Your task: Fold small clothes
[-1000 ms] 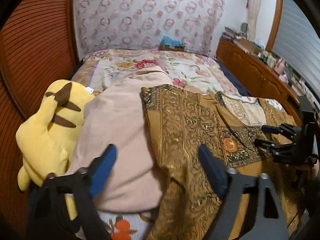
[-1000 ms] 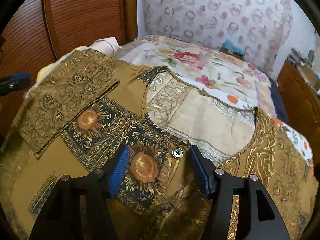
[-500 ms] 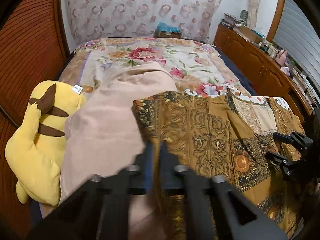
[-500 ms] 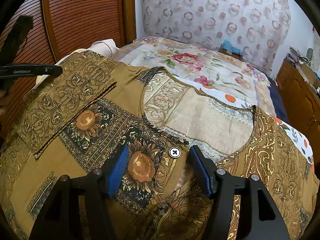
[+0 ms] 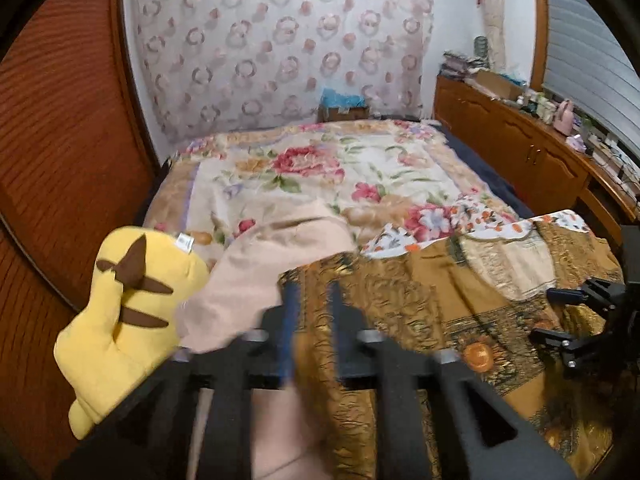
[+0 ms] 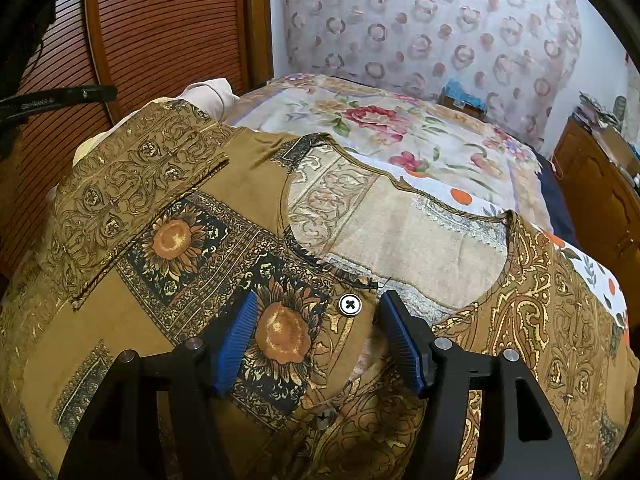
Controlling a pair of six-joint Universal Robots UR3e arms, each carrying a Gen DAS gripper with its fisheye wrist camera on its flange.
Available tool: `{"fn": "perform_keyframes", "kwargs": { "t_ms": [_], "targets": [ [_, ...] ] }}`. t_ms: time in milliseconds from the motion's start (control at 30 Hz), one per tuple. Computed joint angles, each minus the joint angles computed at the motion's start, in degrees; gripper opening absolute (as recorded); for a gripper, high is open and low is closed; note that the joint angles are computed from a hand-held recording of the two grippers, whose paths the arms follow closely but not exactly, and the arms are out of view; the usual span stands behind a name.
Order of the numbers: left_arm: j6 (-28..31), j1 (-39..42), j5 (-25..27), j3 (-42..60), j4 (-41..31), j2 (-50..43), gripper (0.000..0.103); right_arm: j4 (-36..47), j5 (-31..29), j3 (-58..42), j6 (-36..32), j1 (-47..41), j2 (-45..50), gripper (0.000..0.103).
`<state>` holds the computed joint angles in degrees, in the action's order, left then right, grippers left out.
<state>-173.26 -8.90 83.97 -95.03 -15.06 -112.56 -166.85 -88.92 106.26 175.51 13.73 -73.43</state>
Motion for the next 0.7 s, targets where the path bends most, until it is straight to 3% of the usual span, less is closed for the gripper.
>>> {"fn": "perform_keyframes", "kwargs": {
  "t_ms": [100,133,167,567,700],
  "targets": [
    [-1.0,-0.6,-2.5,-1.7,2.6,1.5,0.072,0.0,-0.1,-0.1,0.0,0.1,0.1,0.066],
    [-1.7,-0.9,-2.9,-2.0,3.1,1.9,0.093,-0.1,-0.1,-0.1,0.1,0.1,0.1,0.066],
    [-2.3,-1.3,-3.2,-2.6,4.5,2.1,0.097,-0.1,-0.1,-0.1,0.1,0.1,0.1,0.066],
    [-6.0,-9.1,-1.2,-7.0,10.2,1.7,0.099,-0.3,0.0,0.6,0.5,-0.2,-0.5,0.066],
    [-8.3,-11.1,-1.6,-7.6,10.3,1.1,0.099,-1.5,2.1,4.9,0.4,-2.9,-5.1,0.066]
  ]
}}
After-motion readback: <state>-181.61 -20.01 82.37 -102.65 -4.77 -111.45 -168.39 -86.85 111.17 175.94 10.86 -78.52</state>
